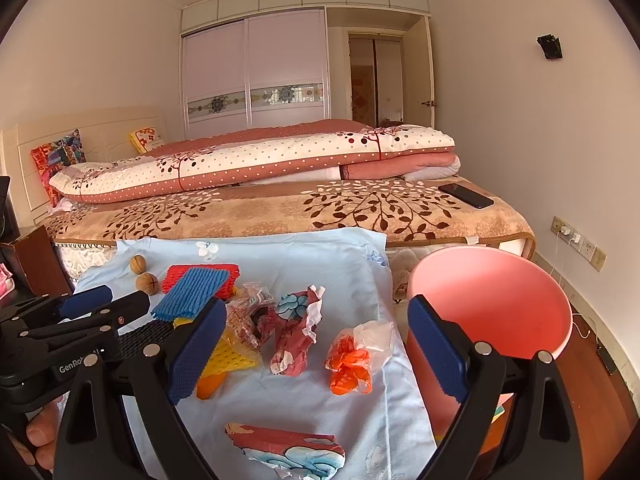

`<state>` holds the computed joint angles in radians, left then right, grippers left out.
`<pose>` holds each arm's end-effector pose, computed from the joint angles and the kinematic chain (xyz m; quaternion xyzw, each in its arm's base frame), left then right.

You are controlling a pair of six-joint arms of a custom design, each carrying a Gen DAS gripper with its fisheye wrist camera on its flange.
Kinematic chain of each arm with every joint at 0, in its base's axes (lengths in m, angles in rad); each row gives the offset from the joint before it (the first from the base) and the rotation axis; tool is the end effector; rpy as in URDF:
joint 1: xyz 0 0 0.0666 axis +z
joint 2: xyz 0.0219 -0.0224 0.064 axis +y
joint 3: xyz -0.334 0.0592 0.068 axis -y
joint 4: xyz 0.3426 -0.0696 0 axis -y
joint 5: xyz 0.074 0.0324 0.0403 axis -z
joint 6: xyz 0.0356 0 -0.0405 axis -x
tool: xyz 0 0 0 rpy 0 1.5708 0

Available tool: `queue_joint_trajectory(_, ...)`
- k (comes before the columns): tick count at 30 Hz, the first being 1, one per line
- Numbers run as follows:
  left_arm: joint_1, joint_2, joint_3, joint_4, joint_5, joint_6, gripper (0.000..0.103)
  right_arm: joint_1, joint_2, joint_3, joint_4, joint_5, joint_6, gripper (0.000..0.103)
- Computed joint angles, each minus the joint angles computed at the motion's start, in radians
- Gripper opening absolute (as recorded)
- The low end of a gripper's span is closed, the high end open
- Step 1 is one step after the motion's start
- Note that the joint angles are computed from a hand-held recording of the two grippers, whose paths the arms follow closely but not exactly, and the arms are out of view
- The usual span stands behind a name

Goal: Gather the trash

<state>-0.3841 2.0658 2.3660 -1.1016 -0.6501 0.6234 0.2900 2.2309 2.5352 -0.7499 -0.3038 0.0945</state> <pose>0.6001 -0.2197 0.4199 -0.2238 0.8578 0.0876 0.4543 0.6723 0.2113 0.4087 -0.2390 0.8053 0.1788 0.5122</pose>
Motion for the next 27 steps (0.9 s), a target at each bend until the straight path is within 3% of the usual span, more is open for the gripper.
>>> queue_joint_trajectory(17, 0.004, -0.018, -0.051, 0.041, 0.002, -0.001, 0.053, -0.002, 0.016, 0.025, -0.017, 0.004, 0.005, 0.091)
queue_joint_trajectory(23, 0.011, -0.039, -0.1, 0.082, 0.031, 0.001, 0.053, -0.005, 0.037, 0.06, -0.039, 0.009, 0.006, 0.091)
queue_joint_trajectory(27, 0.029, -0.091, -0.195, 0.146, 0.093, 0.043, 0.053, -0.009, 0.053, 0.086, -0.057, 0.013, 0.005, 0.091)
